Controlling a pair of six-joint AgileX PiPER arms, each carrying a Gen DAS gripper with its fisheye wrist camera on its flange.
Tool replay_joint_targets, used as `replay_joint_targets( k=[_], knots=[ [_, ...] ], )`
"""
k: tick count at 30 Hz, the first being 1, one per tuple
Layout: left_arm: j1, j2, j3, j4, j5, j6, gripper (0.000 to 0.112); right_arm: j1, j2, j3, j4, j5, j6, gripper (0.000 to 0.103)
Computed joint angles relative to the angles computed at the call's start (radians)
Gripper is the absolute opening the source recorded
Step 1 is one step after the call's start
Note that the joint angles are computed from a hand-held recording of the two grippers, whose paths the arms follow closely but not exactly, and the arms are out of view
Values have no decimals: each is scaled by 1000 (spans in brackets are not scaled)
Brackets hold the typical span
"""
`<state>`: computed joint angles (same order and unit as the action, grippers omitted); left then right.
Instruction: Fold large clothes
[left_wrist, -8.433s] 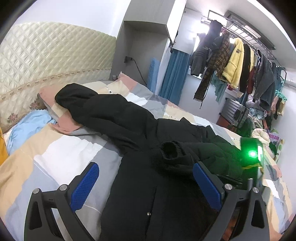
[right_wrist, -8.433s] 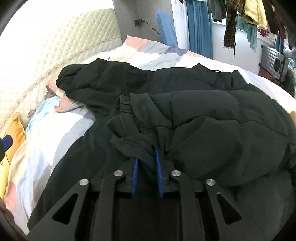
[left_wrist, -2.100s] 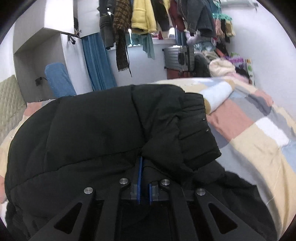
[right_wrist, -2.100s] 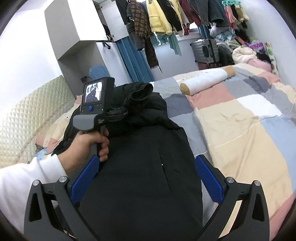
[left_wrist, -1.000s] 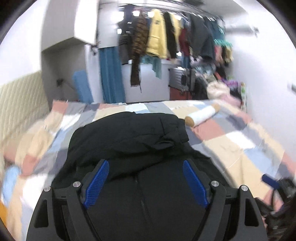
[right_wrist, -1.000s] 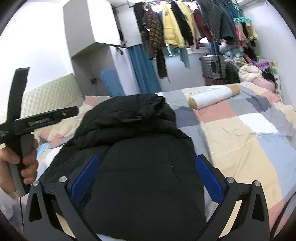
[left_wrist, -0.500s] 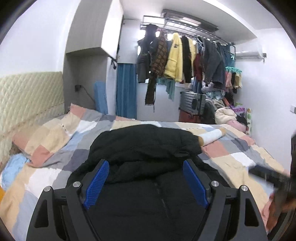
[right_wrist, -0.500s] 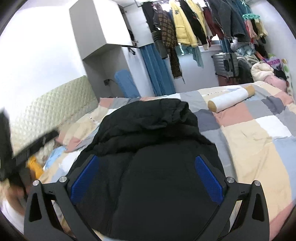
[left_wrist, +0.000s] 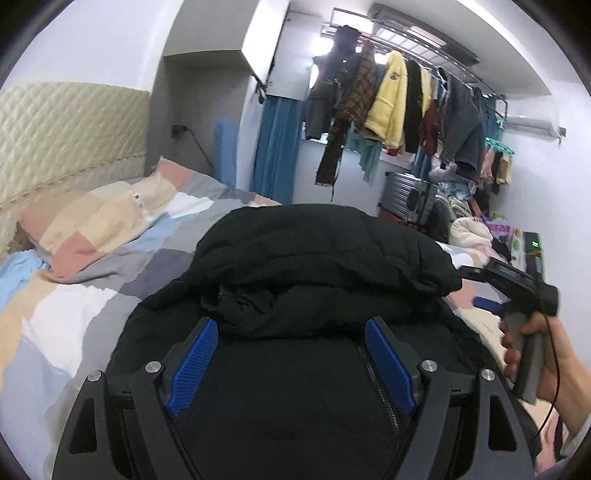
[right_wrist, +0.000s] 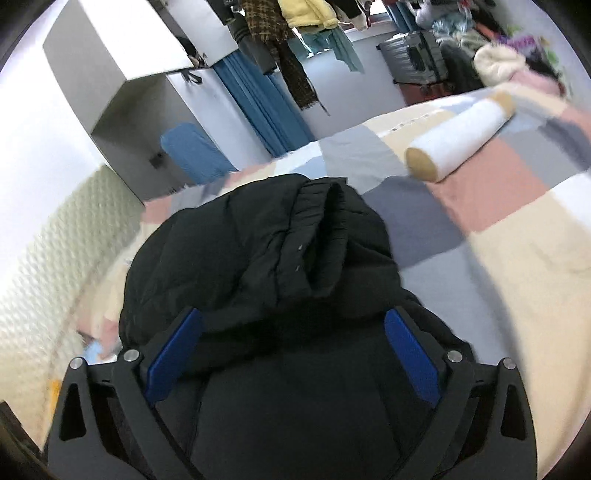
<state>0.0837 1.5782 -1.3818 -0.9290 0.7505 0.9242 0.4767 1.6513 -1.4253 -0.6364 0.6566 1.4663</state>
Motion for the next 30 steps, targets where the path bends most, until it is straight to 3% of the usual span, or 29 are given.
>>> replay_joint_targets(
  k=[5, 6, 8, 10, 11, 13, 15, 17, 22, 25, 30],
  knots=[
    [-43, 54, 3, -2, -12, 39, 82, -84, 78, -19, 41, -105, -61, 98],
    [-53, 56, 3, 10, -15, 27, 82, -90, 88, -20, 36, -123, -68, 93],
    [-61, 73, -7, 20, -10, 13, 82, -100, 104, -28, 59, -152, -110, 80],
    [-60, 85, -17, 18, 2, 3, 82, -104, 115, -50, 93, -168, -175, 50],
    [-59, 86, -20, 19, 5, -5, 82, -97, 115, -62, 76, -159, -178, 45],
    [-53, 79, -14, 11, 3, -6, 82, -68, 113, -111, 1, -88, -185, 29],
    [-55, 57, 12, 17, -44, -4, 82, -61, 116, -165, 12, -6, -258, 20],
    [-52, 37, 33, 12, -84, -4, 82, -72, 91, -155, 4, 7, -261, 18],
    [-13, 67, -5, 10, -49, -50, 82, -64, 128, -171, -34, 111, -316, 18],
    [-13, 90, -30, 56, -39, -89, 82, -76, 181, -154, 5, 108, -345, 20],
    [-27, 67, -13, 84, -74, -82, 82, -42, 187, -155, -61, 154, -338, 23]
  ],
)
